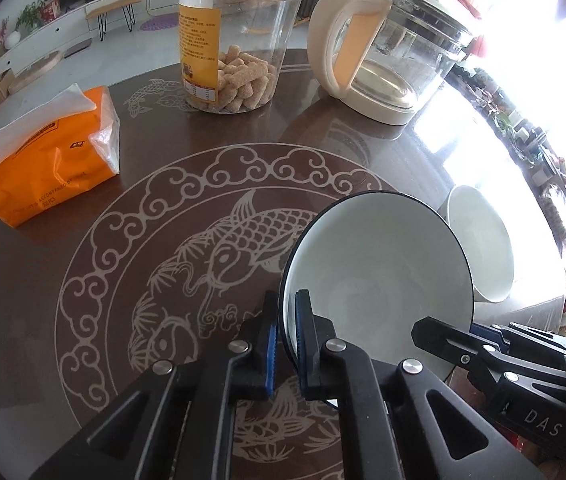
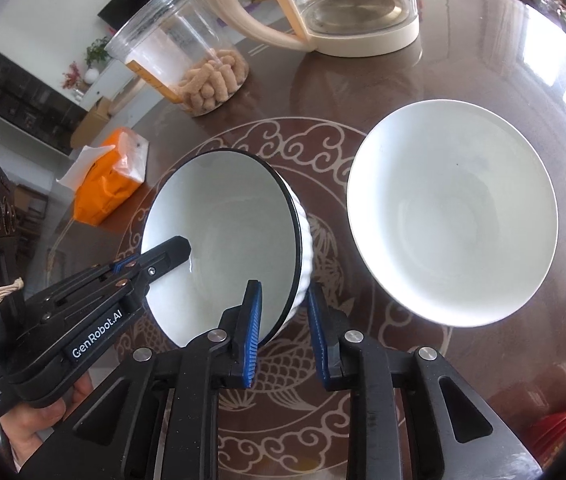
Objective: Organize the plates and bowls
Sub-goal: 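Lower the black-rimmed bowl into the blue scalloped bowl and open the right tool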
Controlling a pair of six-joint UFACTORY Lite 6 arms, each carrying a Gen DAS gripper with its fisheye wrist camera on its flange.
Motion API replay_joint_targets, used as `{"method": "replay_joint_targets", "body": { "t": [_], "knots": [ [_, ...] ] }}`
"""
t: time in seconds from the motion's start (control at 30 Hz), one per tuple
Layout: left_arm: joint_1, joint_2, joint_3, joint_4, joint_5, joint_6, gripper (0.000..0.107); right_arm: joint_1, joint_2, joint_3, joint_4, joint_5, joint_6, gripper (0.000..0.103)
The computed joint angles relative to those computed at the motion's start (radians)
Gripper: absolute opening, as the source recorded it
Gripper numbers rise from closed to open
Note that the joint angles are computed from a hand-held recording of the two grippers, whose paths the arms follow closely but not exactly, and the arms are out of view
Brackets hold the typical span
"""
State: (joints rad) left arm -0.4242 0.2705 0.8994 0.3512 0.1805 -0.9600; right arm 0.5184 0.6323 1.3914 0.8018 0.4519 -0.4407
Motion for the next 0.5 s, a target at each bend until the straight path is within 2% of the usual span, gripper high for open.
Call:
{"method": "replay_joint_targets", "body": {
  "t": [0.1, 0.23, 0.37, 0.5],
  "knots": [
    [-0.081, -0.166, -0.119, 0.144, 0.048, -0.207, 0.008, 0.010, -0.108, -0.112, 0.036, 0.005, -0.055, 0.025],
    [-0.263, -0.390, -0.242, 0.265, 0.184, -0.460, 0.008, 0.031, -0.325, -0.312, 0.054, 0.012, -0.085, 0.025],
    [-0.550, -0.577, -0.329, 0.345, 0.389, -0.743, 0.009, 0.073, -0.602, -0.530, 0.007, 0.032, -0.031, 0.025],
    [-0.902, -0.630, -0.342, 0.369, 0.602, -1.052, 0.009, 0.140, -0.872, -0.732, -0.091, 0.069, 0.106, 0.025]
  ]
}}
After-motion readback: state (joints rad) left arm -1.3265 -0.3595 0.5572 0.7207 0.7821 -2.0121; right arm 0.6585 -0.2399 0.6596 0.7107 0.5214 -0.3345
